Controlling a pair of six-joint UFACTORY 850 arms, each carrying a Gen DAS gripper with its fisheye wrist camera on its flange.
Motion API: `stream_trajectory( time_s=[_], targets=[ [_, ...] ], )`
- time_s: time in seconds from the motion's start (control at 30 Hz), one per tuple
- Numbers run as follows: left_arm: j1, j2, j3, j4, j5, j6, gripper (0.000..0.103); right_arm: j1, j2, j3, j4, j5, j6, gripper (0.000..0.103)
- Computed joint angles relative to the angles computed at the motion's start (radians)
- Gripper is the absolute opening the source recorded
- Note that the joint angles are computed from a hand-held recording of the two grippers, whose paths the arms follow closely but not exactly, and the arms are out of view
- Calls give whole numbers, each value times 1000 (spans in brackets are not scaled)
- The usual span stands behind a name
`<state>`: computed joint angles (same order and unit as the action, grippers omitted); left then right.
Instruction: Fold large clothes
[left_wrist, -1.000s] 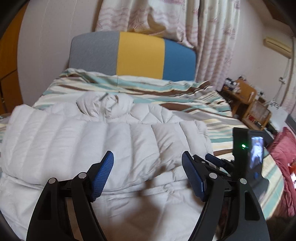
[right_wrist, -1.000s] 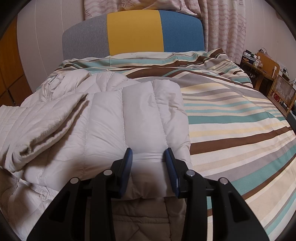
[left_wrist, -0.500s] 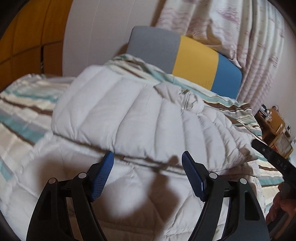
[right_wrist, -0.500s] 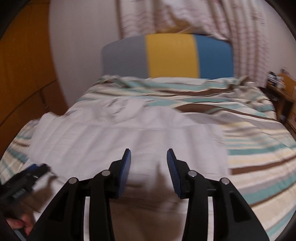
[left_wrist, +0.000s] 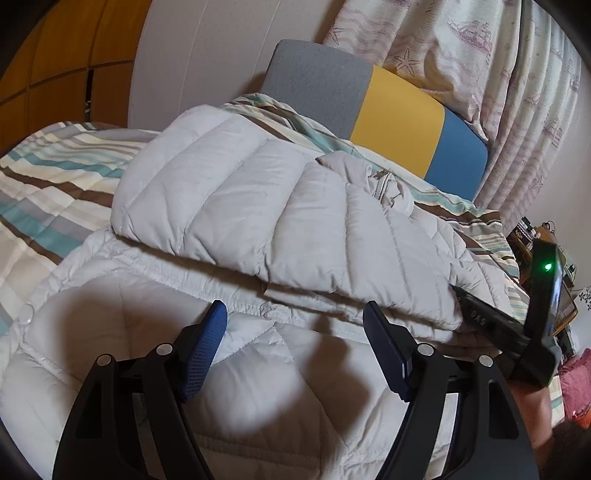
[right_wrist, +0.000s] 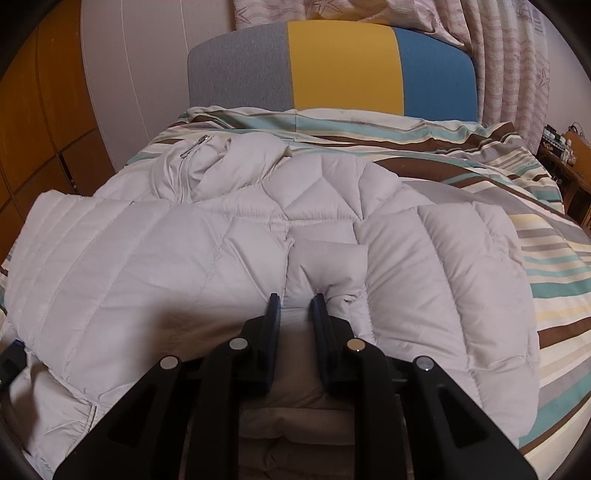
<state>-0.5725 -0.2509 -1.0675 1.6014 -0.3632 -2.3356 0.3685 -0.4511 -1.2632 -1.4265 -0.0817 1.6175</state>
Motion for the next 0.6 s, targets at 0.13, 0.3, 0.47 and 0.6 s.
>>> stream_trajectory(
  time_s=[0.13, 0.3, 0.47, 0.6],
  targets=[
    [12, 8, -27, -7, -6, 34, 75, -6, 2, 7, -162, 12, 166, 17],
    [66, -65, -168, -282, -46, 400, 75, -5, 7, 12, -199, 17, 206, 17],
    [149, -199, -347, -561, -168, 759, 67, -6, 8, 13, -203, 17, 211, 17],
    [216, -253, -385, -707, -163, 876, 67, -3, 9, 14, -169, 11, 172, 17]
  ],
)
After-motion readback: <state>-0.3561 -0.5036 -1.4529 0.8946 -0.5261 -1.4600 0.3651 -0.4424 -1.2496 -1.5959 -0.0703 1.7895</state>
